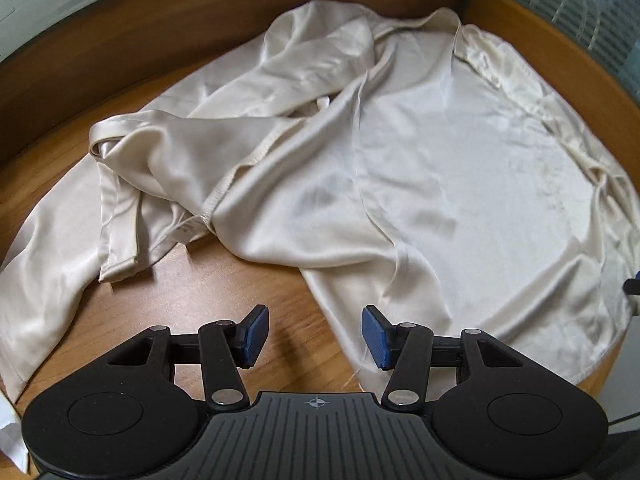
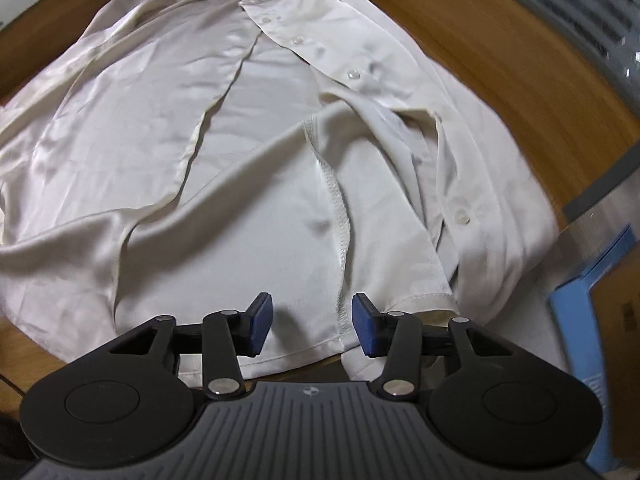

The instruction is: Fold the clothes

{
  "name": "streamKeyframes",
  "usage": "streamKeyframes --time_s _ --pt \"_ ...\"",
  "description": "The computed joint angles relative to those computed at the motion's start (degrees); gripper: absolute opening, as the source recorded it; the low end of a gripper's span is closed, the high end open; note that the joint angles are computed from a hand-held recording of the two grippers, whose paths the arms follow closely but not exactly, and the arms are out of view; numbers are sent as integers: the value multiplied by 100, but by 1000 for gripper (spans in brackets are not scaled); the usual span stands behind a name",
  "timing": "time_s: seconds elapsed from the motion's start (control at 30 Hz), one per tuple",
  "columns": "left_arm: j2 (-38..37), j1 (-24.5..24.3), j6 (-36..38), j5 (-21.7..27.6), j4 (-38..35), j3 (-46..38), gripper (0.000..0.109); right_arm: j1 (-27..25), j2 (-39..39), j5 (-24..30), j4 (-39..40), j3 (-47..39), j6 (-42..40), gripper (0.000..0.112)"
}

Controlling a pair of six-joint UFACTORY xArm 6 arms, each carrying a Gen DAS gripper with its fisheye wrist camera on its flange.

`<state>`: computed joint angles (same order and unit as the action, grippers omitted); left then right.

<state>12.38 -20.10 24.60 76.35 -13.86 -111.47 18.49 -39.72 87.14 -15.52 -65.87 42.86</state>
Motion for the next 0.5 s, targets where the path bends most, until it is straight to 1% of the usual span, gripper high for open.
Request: streamKeyframes --time_s 0.07,0.1,0.13,0.17,0.27,0.33,0.4,0.43,0.5 --pt "40 -29 -49 94 -24 -62 51 -55 -54 -27 24 65 123 22" --pt "88 -48 -70 191 -1 -137 45 -68 -83 -13 24 75 183 14" --pt "137 -69 -88 293 31 -216 16 -91 -113 -1 64 81 229 1" --pt "169 -94 -100 380 92 -270 3 -103 -146 15 90 83 284 1" --pt "94 -66 -21 334 74 -232 2 127 -203 287 -39 -51 516 0" --pt "118 1 64 496 18 -399 2 375 -199 597 -157 -198 662 0" --pt "169 135 220 813 -207 -623 2 643 -208 907 -284 -331 876 0" --pt "160 210 322 930 -333 -675 4 783 -208 1065 -347 -401 985 0" --pt "-39 354 552 851 -515 -476 8 1090 -198 1369 -480 -549 1229 1"
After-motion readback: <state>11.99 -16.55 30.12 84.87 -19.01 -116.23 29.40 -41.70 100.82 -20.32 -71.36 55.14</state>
